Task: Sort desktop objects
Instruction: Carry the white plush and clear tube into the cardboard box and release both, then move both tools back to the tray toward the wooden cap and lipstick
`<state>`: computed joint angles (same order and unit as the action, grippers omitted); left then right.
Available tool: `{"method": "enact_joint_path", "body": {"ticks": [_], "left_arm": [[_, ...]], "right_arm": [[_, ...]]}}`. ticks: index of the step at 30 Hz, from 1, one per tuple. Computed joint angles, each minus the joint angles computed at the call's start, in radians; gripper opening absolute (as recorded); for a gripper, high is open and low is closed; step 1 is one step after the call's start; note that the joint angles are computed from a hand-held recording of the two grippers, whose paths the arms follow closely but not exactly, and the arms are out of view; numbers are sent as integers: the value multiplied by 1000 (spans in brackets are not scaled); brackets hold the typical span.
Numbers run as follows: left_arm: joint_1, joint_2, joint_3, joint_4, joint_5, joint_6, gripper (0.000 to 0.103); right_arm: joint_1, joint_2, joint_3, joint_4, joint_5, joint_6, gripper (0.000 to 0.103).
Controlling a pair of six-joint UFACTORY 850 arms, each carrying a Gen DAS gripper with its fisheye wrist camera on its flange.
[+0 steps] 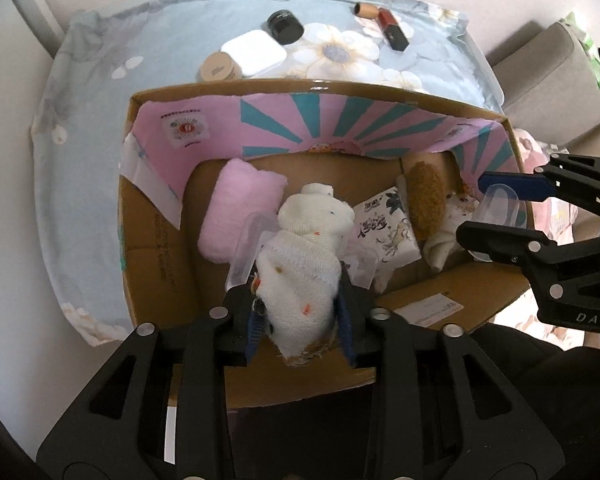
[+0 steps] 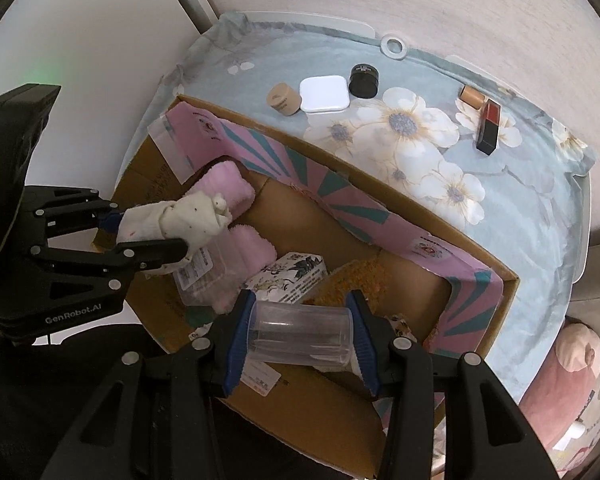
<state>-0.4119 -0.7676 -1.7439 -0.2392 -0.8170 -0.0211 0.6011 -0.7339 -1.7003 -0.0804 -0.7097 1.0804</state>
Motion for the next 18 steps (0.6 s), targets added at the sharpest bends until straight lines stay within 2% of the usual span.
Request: {"method": "enact_joint_path", "body": {"ticks": [2, 3, 4, 5, 6, 9, 18], "left_arm": [[-3, -8, -10, 15, -15, -13, 77], [-4, -9, -12, 24, -17, -16, 102], [-6, 0, -2, 29, -1, -16, 102], [-6, 3, 1, 29, 5, -11, 103], [-4, 8, 7, 14, 11, 4, 103], [2, 12, 7, -6, 17, 20, 103], [8, 23, -5, -18, 28, 71, 103]], "right_arm": [[0, -7, -8, 0, -13, 1, 43], [-1, -8, -9, 4, -15, 1, 50], [-3, -11, -10, 21, -17, -13, 57], [-4, -12, -10, 28, -18, -22, 74], [-2, -11, -7, 20, -14, -8, 81], [1, 13, 25, -8, 31, 12, 81], [-2, 40, 50, -75, 46, 50, 81]]}}
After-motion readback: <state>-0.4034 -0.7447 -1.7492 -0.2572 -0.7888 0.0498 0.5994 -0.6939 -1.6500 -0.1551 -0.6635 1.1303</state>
